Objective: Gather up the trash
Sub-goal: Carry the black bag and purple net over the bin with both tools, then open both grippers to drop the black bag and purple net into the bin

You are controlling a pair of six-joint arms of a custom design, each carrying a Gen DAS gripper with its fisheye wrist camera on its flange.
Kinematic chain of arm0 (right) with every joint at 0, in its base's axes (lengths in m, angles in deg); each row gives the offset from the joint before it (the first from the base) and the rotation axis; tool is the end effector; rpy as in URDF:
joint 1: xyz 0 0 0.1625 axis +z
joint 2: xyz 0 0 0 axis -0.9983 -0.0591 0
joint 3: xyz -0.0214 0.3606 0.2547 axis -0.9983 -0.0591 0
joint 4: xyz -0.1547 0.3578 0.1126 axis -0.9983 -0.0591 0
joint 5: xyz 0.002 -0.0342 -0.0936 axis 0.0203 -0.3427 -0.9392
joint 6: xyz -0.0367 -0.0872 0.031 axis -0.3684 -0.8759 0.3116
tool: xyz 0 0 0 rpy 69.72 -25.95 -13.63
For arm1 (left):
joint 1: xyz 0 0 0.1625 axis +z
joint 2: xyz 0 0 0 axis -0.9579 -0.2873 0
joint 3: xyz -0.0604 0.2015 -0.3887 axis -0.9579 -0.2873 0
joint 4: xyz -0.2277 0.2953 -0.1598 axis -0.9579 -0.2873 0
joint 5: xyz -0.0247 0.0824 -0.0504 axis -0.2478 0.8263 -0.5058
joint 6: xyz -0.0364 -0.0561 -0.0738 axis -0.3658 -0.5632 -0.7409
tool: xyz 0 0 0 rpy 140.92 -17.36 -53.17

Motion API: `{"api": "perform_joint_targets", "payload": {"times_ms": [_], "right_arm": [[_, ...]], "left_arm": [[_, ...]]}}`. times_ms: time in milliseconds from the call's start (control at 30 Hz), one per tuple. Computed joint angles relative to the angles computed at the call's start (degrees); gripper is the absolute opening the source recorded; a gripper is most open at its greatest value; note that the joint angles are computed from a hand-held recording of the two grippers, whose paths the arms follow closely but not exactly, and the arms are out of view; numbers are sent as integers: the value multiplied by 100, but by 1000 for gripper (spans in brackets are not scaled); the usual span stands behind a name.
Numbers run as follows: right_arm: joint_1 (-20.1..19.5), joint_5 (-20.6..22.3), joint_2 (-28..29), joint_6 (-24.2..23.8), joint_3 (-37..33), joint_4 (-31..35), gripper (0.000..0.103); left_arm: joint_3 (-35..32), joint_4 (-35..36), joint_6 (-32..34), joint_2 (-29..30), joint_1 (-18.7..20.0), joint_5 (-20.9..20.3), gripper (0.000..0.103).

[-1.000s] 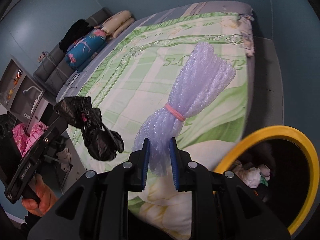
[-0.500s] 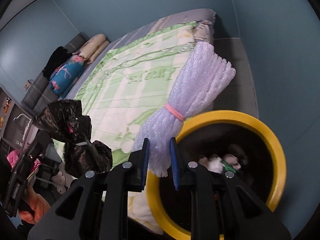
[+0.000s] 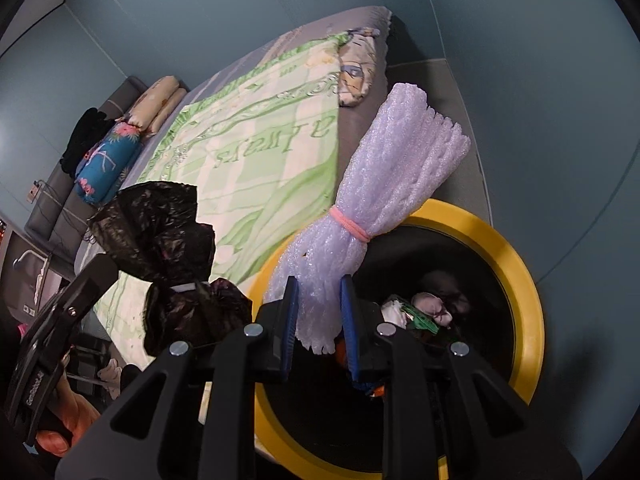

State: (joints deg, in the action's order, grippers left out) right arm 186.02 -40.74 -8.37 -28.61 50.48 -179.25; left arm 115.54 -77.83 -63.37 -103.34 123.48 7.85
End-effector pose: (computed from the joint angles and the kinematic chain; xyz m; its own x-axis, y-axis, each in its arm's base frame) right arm 0.2354 -0.7718 0.2650 -0.9296 -0.1846 0.3191 -0.3101 0.8596 -0.4060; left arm -0.3383 -0.7108 0.2211 -0.7907 0.2680 -0.5505 0.5817 0.6094 -0.5388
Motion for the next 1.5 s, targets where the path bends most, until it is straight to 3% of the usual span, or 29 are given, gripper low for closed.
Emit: {"api": "perform_joint_targets", "payload": {"times_ms": [333,467,733,900,933,1067,1233,1500], "right_arm": [[-127,-296,104,185,-131,360,21],[-178,-274,188,258,-207,580,21],[-258,-248,222,389,-247,686,24],[-275,-276,199,432,-227,682,34],[-278,-284,202,448,-235,695,37],[-260,-386,202,504,-234,662,44],[-269,-362,159,558,-194,557,52],[-168,-287,129,378,-147,349,53]], "left_arm": [[-597,670,-386,440,299,-182,0],[-784,1161,-726,550,462,-368,0],[-881,1432,-963,654,599,-494,0],[-830,1428,-1016,635,602,-515,1],[-829,1450,-1042,630,605,-505,4],[-724,1332,-1174,564,603,-371,35],[-614,1261,-1290,445,605,-292,41],[-40,858,-1405,-37,599,-71,48]]}}
